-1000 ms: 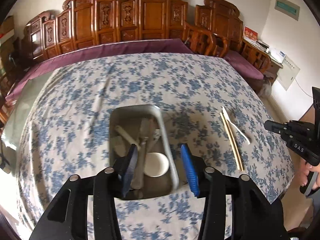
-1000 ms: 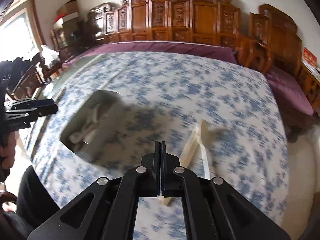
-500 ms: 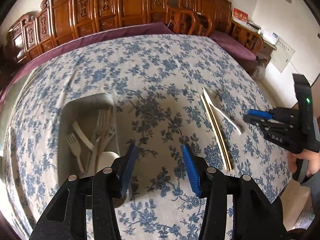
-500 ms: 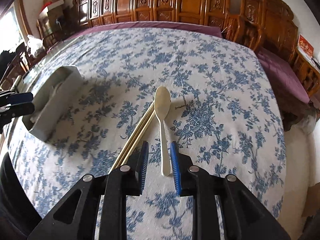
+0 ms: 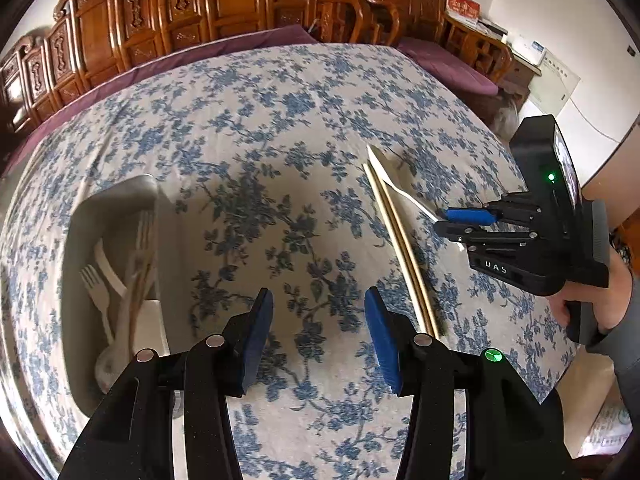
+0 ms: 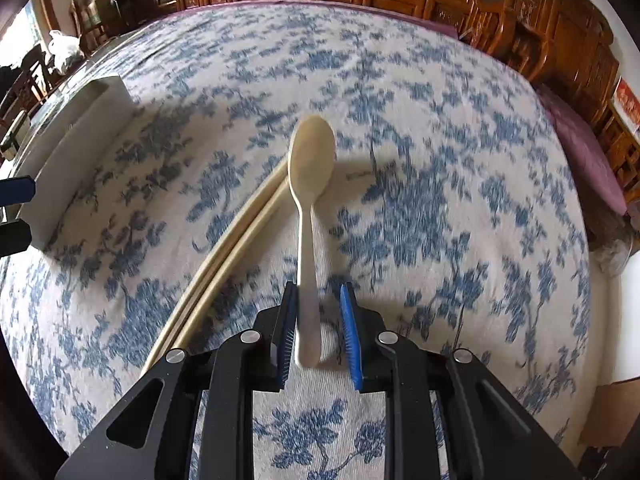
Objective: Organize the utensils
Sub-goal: 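Grasp a chopstick with the left tool while the right tool holds the white spoon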
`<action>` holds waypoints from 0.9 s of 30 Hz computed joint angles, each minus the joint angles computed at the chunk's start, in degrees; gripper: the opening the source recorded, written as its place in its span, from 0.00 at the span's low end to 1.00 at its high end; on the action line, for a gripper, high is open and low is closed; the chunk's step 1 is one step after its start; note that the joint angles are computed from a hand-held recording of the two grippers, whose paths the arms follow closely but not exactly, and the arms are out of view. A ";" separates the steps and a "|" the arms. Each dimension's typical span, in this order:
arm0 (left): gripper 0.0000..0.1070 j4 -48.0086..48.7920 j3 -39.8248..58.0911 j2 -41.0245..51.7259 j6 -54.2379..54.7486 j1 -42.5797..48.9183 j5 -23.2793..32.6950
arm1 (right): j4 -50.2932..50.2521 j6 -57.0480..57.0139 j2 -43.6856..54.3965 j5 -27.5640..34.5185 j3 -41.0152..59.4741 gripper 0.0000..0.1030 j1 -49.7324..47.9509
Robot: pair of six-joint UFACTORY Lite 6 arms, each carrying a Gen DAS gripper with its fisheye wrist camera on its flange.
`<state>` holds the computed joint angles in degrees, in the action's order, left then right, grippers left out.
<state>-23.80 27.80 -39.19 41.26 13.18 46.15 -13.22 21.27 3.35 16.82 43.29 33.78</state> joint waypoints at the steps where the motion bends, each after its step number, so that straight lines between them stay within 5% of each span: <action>1: 0.42 0.64 -0.49 0.04 -1.44 -1.60 -0.63 | 0.74 -0.82 -0.52 -0.56 -0.79 0.14 -0.30; 12: 0.42 2.87 -2.98 7.99 -15.15 -20.02 -12.07 | 6.07 -6.63 -10.33 -1.48 -10.60 0.12 -3.73; 17: 0.42 8.39 -2.07 14.32 -25.21 -27.70 -18.07 | 0.43 -1.08 -11.17 -2.31 -11.74 0.12 -2.66; 27: 0.44 18.16 -1.32 20.07 -35.89 -30.20 -22.71 | 2.45 -4.27 -13.19 -5.21 -14.36 0.12 -3.52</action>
